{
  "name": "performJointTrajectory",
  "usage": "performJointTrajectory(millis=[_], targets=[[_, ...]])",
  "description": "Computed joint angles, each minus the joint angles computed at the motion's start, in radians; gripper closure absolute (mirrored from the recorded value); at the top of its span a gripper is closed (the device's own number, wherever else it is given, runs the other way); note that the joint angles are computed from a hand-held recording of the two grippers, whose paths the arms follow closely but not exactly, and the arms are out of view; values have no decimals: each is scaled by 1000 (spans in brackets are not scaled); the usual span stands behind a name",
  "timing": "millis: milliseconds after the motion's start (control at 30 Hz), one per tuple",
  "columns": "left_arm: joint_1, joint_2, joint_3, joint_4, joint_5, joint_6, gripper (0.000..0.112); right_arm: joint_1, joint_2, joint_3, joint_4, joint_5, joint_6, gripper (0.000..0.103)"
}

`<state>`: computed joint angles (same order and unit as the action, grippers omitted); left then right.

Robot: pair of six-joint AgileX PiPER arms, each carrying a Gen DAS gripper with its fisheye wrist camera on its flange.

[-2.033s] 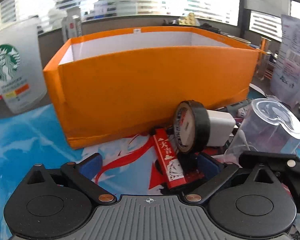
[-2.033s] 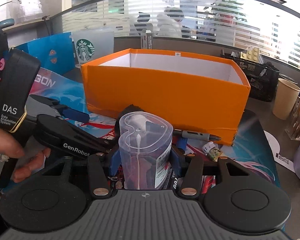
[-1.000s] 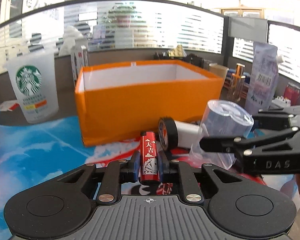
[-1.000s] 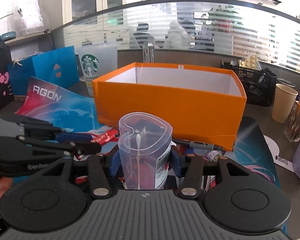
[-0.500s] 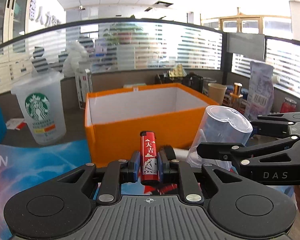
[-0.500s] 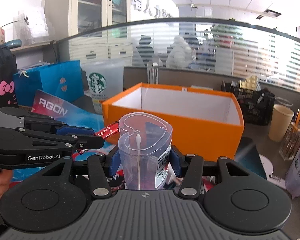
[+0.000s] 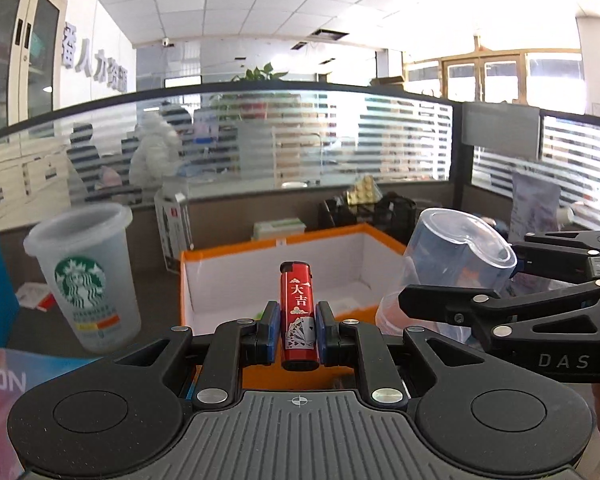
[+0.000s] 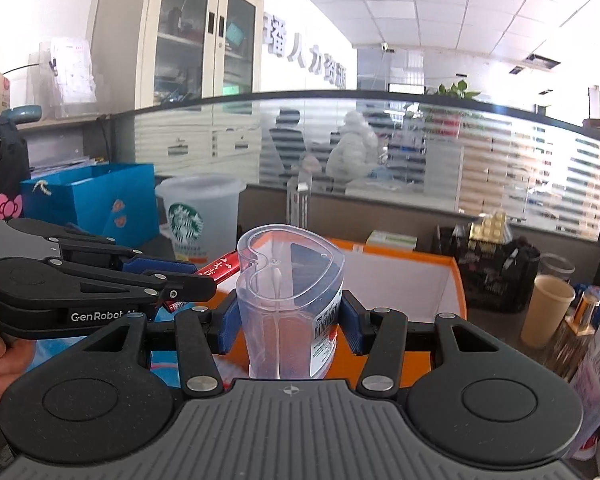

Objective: Organize rigid objects
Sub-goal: 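Carry the lighter and clear cup into the orange box and release both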

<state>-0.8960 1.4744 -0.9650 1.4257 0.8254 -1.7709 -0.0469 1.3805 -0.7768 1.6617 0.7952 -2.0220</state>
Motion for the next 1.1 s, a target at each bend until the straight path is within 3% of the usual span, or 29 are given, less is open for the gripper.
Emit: performJointTrajectory(millis=[400, 633, 833, 1100], targets=[[172, 95, -166, -7, -100, 106, 96, 44, 131, -214, 37, -52, 51, 55], [281, 195, -280, -95, -179, 200, 96, 64, 273, -388, -9, -112, 126, 56], [375, 299, -373, -271, -251, 366, 96, 83, 420, -561, -171, -179, 308, 56], [446, 391, -476, -557, -264, 642, 96, 119, 565, -748, -503, -195, 659, 56]])
